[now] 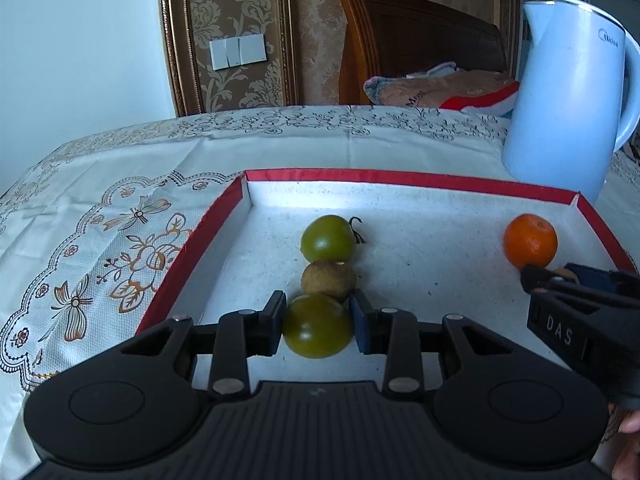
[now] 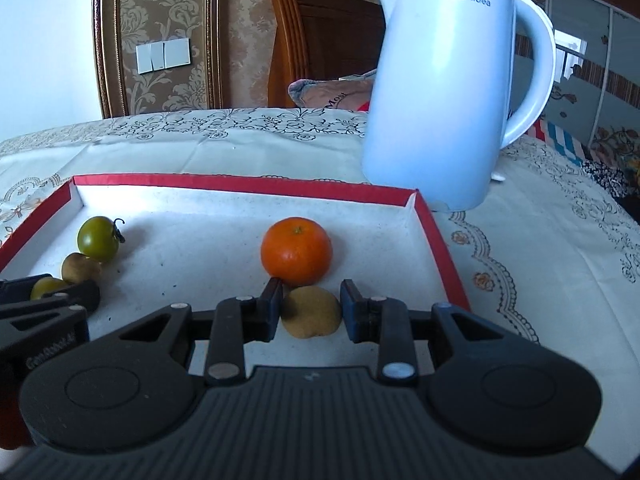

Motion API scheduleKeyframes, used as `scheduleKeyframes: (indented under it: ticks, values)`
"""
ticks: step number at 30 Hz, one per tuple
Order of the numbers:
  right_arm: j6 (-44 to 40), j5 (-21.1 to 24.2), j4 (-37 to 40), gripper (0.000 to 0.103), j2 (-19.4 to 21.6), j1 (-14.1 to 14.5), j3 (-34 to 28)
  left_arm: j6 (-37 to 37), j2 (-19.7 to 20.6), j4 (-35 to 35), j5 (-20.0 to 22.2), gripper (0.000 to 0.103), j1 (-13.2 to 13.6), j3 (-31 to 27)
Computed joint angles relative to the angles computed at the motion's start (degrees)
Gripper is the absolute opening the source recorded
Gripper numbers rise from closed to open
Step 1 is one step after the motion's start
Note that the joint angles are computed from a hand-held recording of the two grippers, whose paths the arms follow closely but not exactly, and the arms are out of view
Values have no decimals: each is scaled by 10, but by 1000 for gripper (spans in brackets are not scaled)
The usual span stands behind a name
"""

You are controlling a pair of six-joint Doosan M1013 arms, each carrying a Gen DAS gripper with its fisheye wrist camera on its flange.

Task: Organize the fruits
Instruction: 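Open the left tool to release the tomato while the right tool releases the kiwi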

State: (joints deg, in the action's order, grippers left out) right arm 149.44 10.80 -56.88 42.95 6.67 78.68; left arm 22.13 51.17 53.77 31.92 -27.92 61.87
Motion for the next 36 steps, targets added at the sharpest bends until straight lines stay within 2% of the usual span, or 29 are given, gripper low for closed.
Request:
scheduleKeyframes:
  ticks: [6, 7, 8, 10, 12, 14, 17, 19, 23, 28, 31, 36]
  values:
    - [-7, -3, 7, 31, 0, -1, 0, -5, -1, -5, -3, 37, 1, 2]
    - [-8, -3, 6, 38, 0, -1, 0, -10, 0, 1, 1, 41, 1, 1]
    - [-14, -3, 12, 50, -1, -1, 0, -14, 0, 6, 4, 43, 0, 1]
    - [6, -3, -8, 57, -1, 0, 1, -19, 1, 4, 10, 52, 1, -1]
    - [39, -3, -44, 57, -2, 1, 3, -21, 0, -3, 6, 56, 3, 0]
    - [58, -3, -66, 68, -3, 2, 5, -20, -1, -5, 5, 56, 4, 0]
    - [118, -5, -121, 78, -5, 2, 10, -19, -1, -5, 5, 56, 4, 1]
    - [140, -11, -140, 81, -7, 2, 14, -18, -2, -5, 4, 56, 4, 2]
    - [126, -12, -124, 85, -8, 2, 15, -14, -1, -10, 3, 57, 5, 1]
    - [161, -17, -150, 92, -10, 1, 20, -11, -1, -12, 1, 60, 4, 1]
    - [194, -18, -179, 93, -11, 1, 22, -10, -1, -9, 0, 60, 3, 2]
    - [182, -22, -156, 95, -11, -2, 23, 0, -3, -25, -7, 64, 5, 3]
